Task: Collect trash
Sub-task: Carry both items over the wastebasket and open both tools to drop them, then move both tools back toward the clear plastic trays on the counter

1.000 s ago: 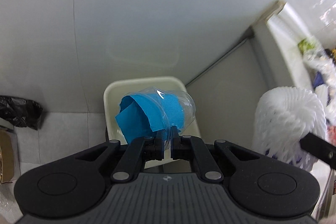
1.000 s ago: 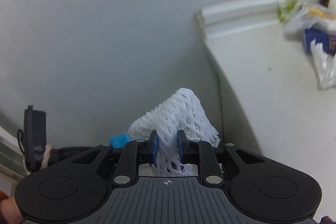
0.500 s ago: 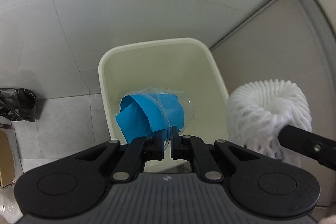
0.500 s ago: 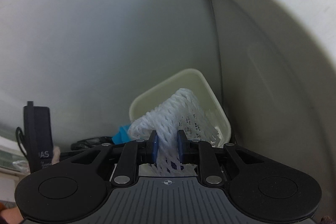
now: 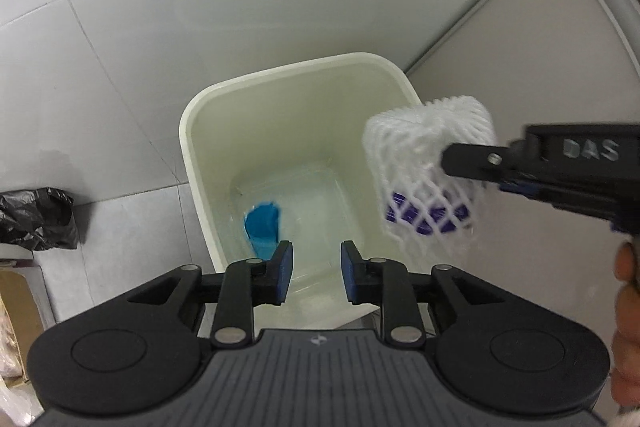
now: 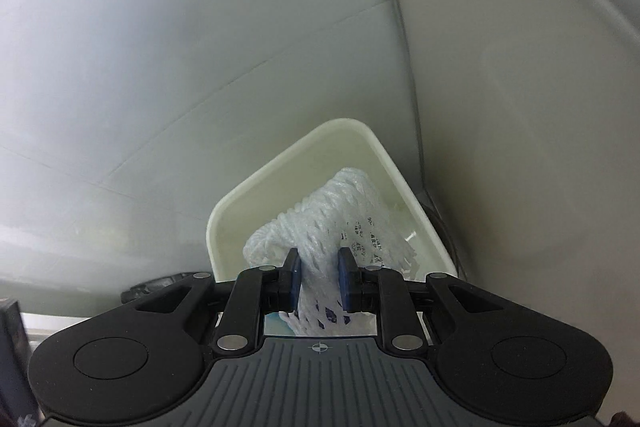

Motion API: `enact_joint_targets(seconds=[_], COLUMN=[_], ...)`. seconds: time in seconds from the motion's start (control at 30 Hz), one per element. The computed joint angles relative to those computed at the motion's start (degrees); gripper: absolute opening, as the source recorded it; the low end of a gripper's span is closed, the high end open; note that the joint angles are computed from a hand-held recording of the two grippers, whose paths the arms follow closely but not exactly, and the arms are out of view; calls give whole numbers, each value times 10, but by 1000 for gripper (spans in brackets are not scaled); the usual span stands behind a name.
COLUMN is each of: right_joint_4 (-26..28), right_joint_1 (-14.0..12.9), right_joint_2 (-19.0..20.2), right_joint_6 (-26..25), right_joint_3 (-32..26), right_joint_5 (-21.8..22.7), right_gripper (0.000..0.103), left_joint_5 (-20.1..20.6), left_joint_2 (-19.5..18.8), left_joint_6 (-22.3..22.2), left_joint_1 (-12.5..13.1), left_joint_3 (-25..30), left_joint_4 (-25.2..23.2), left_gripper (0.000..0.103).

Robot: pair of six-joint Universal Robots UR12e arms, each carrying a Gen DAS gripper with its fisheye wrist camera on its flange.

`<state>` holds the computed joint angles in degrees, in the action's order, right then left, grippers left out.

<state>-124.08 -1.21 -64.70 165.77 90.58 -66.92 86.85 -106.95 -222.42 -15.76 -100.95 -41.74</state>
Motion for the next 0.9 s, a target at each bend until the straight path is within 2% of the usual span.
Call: enact_joint_targets(seconds=[0.37,0.43,0.5,0.57,0.73,0.9], right_joint_4=[20,25,26,29,45,51], right_joint_1=[17,19,21,20,24,28], right_joint_2=[12,11,9,5,2,-2], right_joint_6=[-17,-12,-10,-8,-7,-18], right_joint_3=[-26,-29,-29,-28,-37,-39], right_joint_5=[-28,-32,-29,-15,-12,-9], right_gripper=[23,33,60,71,79,90], left_joint_5=[11,16,26,33,41,49], left_joint_2=[1,3,4,5,7,10], left_joint_6=[10,10,10,9,8,6], left_joint_1=[-6,-8,-9,-10,-10,-13], left_joint_3=[9,10,13,14,14,14], left_joint_4=[-22,-26,-35,-40,-44,-46], left_gripper=[46,52,62,65,74,88])
